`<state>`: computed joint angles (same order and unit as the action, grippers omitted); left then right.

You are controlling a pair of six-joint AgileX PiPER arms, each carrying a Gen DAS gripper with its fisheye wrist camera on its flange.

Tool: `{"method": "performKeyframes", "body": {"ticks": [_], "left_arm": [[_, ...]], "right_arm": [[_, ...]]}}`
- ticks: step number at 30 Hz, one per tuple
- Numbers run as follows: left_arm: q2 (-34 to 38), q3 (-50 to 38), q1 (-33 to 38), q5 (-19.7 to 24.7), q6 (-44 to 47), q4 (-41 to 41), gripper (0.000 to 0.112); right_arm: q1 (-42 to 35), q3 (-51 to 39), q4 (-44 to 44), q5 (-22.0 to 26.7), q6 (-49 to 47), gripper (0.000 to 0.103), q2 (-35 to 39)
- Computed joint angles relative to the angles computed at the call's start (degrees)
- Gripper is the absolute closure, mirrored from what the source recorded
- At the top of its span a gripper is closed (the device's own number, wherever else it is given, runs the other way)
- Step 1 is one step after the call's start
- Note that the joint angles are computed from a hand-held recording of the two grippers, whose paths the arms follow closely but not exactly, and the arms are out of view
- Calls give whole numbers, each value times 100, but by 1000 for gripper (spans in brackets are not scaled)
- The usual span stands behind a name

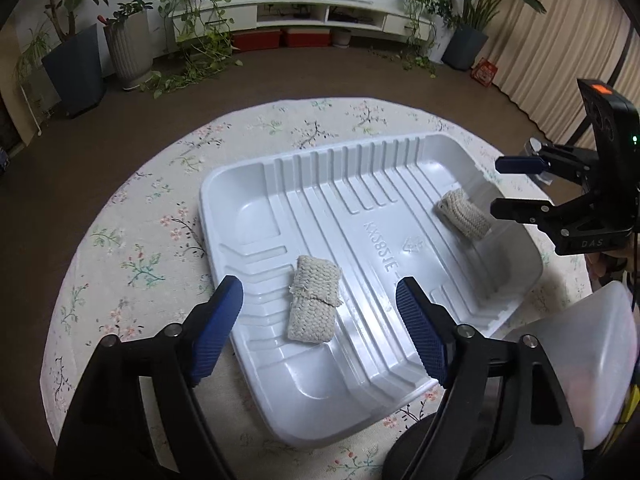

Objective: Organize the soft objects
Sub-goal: 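Withdraw the right tool from the tray back to the objects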

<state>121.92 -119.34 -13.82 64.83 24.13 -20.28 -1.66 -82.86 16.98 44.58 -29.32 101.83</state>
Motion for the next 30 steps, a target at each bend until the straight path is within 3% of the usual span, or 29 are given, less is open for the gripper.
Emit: {"method": "performKeyframes", "body": {"ticks": [7,15,19,25,30], "left_arm": [[-523,437,292,-25,84,-424,30],[-2364,2627,1235,-404,889,-1545,26],[-3365,3732,1773,-366,1362,-1904,9],[-5025,5530,2464,-361,2020,-2188,9],[-6298,6611,3160,-34,2201,-2414,9]], "right_arm": [[-354,307,359,37,-194,28,-508],[-1267,1353,1336,256,-867,10,-1809],[-1851,2118,1945,603,-1397,0,-2680],[-2833,3294,2659,1360,-2024,0,-4033],[-3783,4168,2907,2242,-2266,0,-5567]]}}
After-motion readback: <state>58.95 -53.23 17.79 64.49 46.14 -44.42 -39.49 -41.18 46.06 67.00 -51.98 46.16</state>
